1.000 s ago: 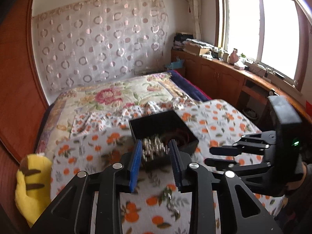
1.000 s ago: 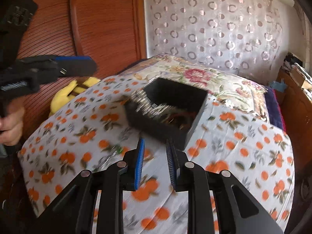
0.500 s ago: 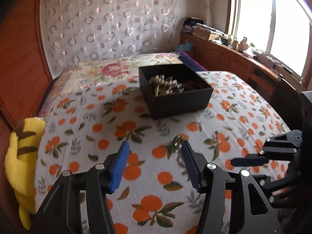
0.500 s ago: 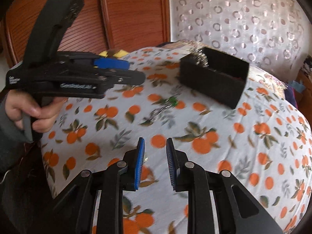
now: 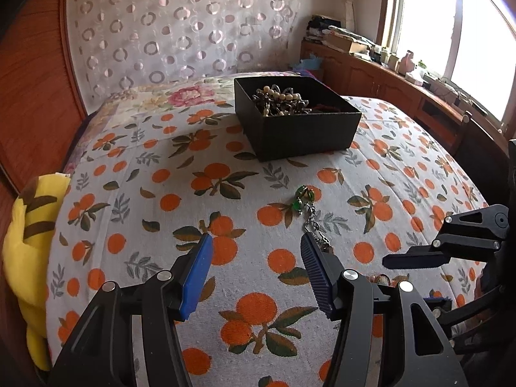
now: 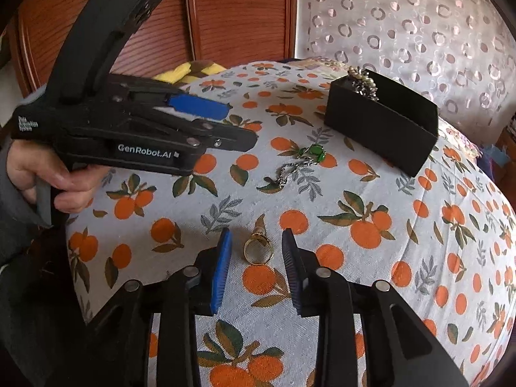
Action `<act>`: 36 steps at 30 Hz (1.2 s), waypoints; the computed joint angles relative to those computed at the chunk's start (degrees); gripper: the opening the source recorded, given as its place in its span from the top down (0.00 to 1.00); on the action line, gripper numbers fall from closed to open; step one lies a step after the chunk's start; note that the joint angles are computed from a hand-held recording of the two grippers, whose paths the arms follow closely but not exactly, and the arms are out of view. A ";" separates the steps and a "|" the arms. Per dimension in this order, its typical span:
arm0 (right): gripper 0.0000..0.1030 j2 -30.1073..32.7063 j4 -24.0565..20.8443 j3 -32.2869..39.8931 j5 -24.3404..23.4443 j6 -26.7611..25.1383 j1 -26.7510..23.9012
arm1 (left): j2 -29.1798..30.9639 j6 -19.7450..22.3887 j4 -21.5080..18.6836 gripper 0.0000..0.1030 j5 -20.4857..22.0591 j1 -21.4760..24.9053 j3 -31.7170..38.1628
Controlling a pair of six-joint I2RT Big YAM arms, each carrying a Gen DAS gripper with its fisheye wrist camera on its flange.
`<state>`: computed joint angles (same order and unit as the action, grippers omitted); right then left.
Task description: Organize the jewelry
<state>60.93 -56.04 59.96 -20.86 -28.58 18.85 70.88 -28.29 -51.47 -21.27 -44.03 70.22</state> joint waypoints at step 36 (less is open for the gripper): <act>0.79 0.29 0.15 1.52 -2.01 -2.04 -7.58 | 10.44 4.55 0.34 0.76 5.38 2.35 8.18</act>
